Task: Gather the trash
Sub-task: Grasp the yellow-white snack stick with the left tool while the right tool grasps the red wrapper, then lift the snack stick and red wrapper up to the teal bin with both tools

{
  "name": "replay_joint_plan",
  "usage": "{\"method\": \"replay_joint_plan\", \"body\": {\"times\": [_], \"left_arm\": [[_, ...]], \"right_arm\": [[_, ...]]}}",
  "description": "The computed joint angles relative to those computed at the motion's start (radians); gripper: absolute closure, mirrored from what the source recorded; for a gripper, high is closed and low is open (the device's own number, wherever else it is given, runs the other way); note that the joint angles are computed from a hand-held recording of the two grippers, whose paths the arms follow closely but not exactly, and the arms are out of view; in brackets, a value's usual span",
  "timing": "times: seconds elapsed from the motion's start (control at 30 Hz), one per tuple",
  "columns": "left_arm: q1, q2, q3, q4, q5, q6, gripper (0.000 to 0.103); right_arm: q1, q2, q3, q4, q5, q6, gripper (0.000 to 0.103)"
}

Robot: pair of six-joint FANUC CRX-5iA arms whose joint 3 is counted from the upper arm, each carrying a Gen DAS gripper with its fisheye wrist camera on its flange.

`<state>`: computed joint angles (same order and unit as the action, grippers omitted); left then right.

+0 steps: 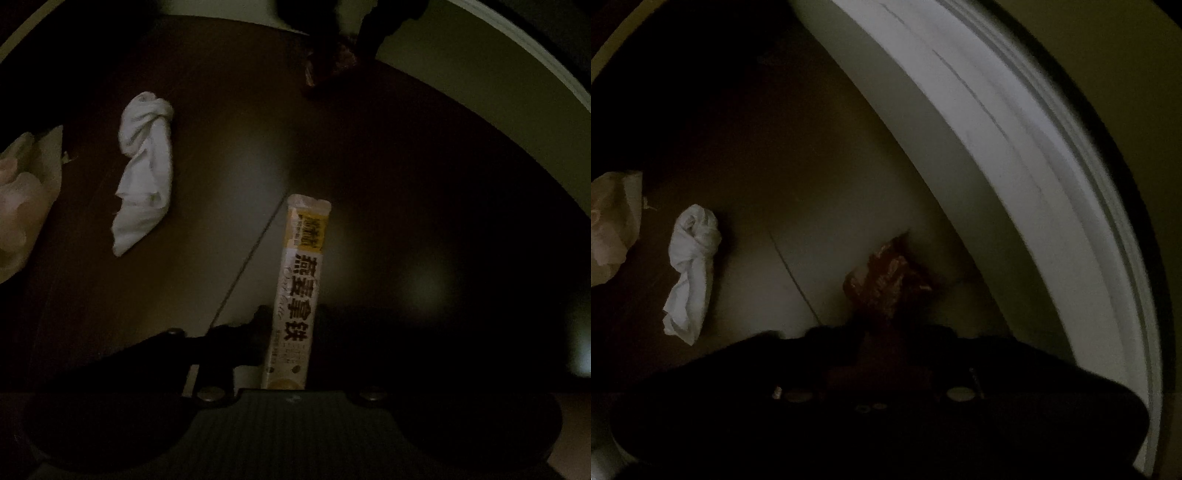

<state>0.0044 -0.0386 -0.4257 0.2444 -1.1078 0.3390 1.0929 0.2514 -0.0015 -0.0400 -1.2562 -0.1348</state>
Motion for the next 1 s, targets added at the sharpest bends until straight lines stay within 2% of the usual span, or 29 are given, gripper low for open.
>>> {"method": "replay_joint_plan", "body": {"times": [0.1, 0.2, 0.5, 0.6, 0.87, 1.0], "left_arm": [[-0.004, 0.007, 0.017, -0.011, -0.001, 0.024, 0.083], [-0.003, 0.007, 0.034, -0.015, -0.012, 0.071, 0.083], [0.016, 0.043, 0.107, 0.006, -0.019, 0.225, 0.084], [0.025, 0.043, 0.143, 0.024, -0.050, 0.287, 0.084], [0.056, 0.014, 0.203, 0.094, -0.040, 0.447, 0.084], [0.067, -0.022, 0.239, 0.113, -0.033, 0.524, 0.084]], "right_arm": [[0.014, -0.002, -0.004, 0.028, -0.004, 0.017, 0.099], [0.043, -0.017, -0.010, 0.090, -0.014, 0.019, 0.100], [0.101, -0.044, 0.031, 0.258, -0.089, 0.149, 0.101], [0.121, -0.055, 0.048, 0.298, -0.095, 0.178, 0.101], [0.172, -0.072, 0.116, 0.389, -0.136, 0.231, 0.101], [0.206, -0.091, 0.143, 0.473, -0.158, 0.236, 0.101]]}}
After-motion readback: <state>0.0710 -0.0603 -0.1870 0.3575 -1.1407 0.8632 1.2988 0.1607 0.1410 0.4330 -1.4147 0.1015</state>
